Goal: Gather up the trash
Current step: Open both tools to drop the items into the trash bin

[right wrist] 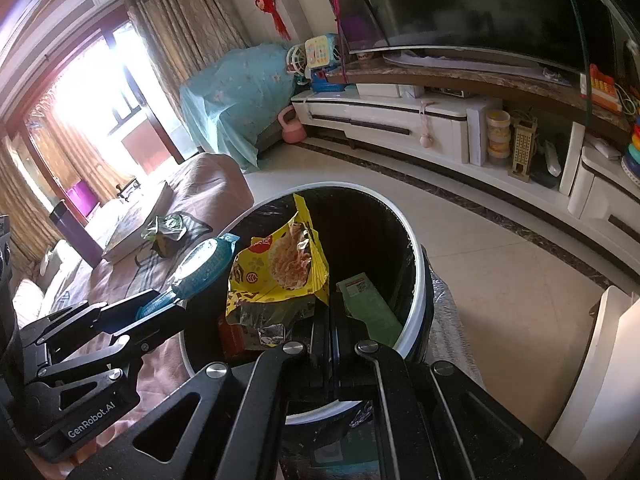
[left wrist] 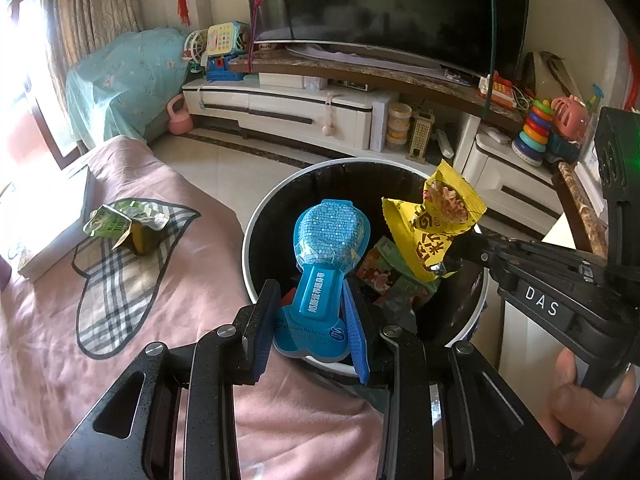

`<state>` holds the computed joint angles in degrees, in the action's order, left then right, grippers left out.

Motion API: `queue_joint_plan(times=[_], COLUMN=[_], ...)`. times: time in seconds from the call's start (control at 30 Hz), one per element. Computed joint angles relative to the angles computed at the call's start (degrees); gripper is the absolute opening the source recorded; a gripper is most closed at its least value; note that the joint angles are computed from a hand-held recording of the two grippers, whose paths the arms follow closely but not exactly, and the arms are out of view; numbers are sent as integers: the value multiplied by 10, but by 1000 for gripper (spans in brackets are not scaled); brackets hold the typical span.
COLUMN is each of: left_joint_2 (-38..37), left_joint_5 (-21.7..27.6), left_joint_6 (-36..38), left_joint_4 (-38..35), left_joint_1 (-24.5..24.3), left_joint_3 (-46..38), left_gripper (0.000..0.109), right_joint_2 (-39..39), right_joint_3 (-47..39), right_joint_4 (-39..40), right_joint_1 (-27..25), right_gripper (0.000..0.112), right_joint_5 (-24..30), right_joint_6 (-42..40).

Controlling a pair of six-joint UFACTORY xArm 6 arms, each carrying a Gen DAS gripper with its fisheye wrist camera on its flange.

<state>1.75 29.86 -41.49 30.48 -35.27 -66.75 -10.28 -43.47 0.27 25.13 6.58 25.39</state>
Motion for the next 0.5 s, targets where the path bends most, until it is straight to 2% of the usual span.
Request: queue_joint_plan(times=[0.5], left_joint_2=[12], left_joint_5=[2], left_joint_6=[19], left_joint_4=[-19], left_joint_1=[1], left_joint_3=[-12], left_gripper=[31], right_joint_2=[12], right_joint_3=[-14], right_joint_4=[-1], right_joint_1=[-3], right_gripper=[0], right_joint_5=[17], right_joint_6=[-3])
